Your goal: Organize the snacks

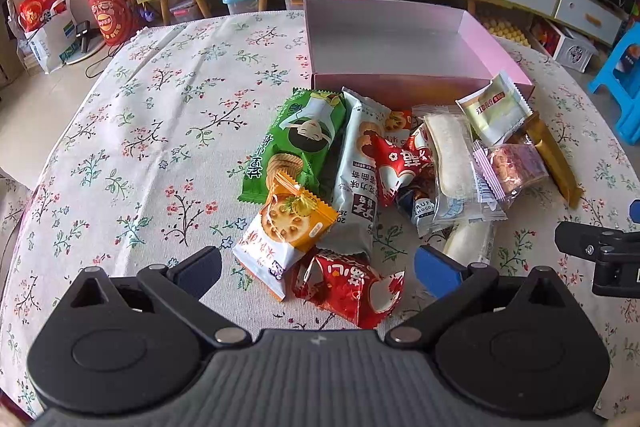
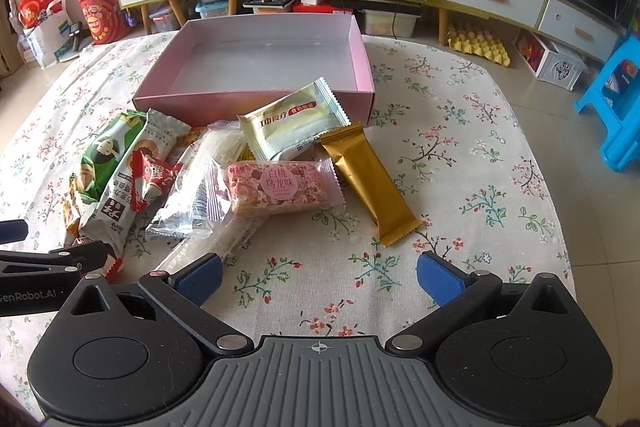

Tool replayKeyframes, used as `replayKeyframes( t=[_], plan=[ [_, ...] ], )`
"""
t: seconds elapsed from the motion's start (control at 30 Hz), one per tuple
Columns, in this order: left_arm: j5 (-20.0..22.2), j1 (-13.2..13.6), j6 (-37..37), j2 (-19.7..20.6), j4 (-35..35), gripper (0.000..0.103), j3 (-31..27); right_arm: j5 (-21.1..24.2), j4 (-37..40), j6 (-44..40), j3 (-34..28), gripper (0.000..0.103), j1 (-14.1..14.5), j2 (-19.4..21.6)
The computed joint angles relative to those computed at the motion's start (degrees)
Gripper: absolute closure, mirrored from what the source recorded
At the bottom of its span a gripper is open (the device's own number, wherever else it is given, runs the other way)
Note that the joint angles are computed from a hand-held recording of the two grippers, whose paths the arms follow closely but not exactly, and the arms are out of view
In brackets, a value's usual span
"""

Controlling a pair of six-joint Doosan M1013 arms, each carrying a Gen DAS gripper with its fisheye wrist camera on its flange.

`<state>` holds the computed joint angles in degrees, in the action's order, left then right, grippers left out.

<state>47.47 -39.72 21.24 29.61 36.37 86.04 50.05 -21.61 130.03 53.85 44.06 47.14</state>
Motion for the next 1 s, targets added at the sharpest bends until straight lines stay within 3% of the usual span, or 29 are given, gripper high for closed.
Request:
replayKeyframes(
  t=[0.27,1.0],
  plan=[
    [0.53,-0.43,-1.53,0.03,3.35,0.000,0.03,0.07,0.04,-0.09,-0.08,0.000,0.00,0.04],
    [0.42,-0.40,-1.62,0.13,3.12,0.000,0.10,0.15,0.00,-0.04,-0.06,0.000,-0.04,0.07]
  ],
)
